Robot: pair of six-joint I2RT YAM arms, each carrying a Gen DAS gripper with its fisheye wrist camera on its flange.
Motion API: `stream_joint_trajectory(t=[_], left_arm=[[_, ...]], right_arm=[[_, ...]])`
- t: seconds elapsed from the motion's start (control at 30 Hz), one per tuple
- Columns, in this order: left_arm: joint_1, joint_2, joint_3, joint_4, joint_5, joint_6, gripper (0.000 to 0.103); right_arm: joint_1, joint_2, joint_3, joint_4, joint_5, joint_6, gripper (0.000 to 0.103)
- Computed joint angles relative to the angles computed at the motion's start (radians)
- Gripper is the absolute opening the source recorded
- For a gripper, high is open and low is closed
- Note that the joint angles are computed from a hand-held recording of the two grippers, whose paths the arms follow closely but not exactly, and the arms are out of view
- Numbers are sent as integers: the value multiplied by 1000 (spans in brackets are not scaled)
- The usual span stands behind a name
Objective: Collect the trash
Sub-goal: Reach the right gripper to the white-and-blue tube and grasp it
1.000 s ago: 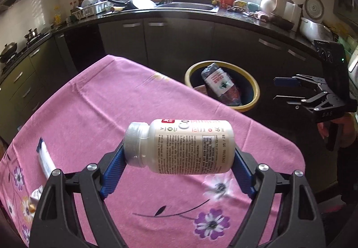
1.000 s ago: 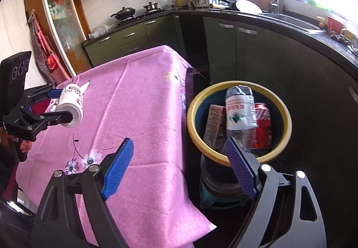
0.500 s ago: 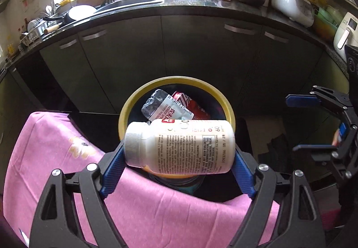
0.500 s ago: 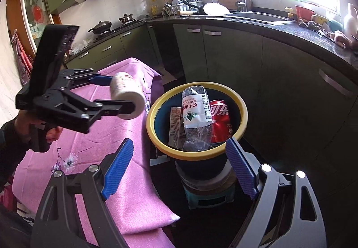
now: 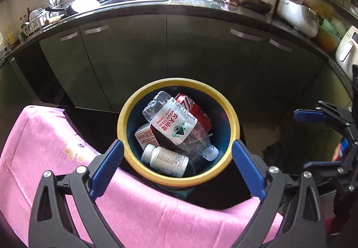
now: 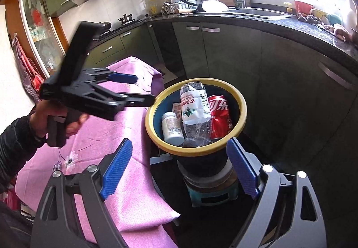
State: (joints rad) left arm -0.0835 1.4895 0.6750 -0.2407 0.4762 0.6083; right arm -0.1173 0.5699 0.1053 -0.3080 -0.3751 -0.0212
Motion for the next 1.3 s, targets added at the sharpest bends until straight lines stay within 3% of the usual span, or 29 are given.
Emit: stream_joint_trajectory(t=[0.1,0.23,0.4,0.47,0.63,0.8,0.97,1.13,1.3], left_arm=[[183,-153,-67,-102,134,78,96],[544,-304,-128,-295,300,302,96],[1055,-189,-25,-656,417,807,96],[1205,-105,32,-718,418,936,96],[1437,71,161,-738,401,1055,96],[1576,198,289,-756,417,1066,96],[1671,299,398,-838,438,1117,96],[1704,325,431,-878,452,1156,96],[1726,343,440,-884,452,1192,96]], right_arm=[[111,-22,4,-3,68,58,86],[296,41,22,50,192,137,86],[545,327,86,260,326,251,86],[644,479,138,349,366,283,86],[822,815,351,463,382,313,86],[967,1116,673,438,349,325,79],[1058,1419,1084,306,297,325,63],[1072,1705,1514,94,247,371,51],[1075,1909,1847,-84,245,401,49]])
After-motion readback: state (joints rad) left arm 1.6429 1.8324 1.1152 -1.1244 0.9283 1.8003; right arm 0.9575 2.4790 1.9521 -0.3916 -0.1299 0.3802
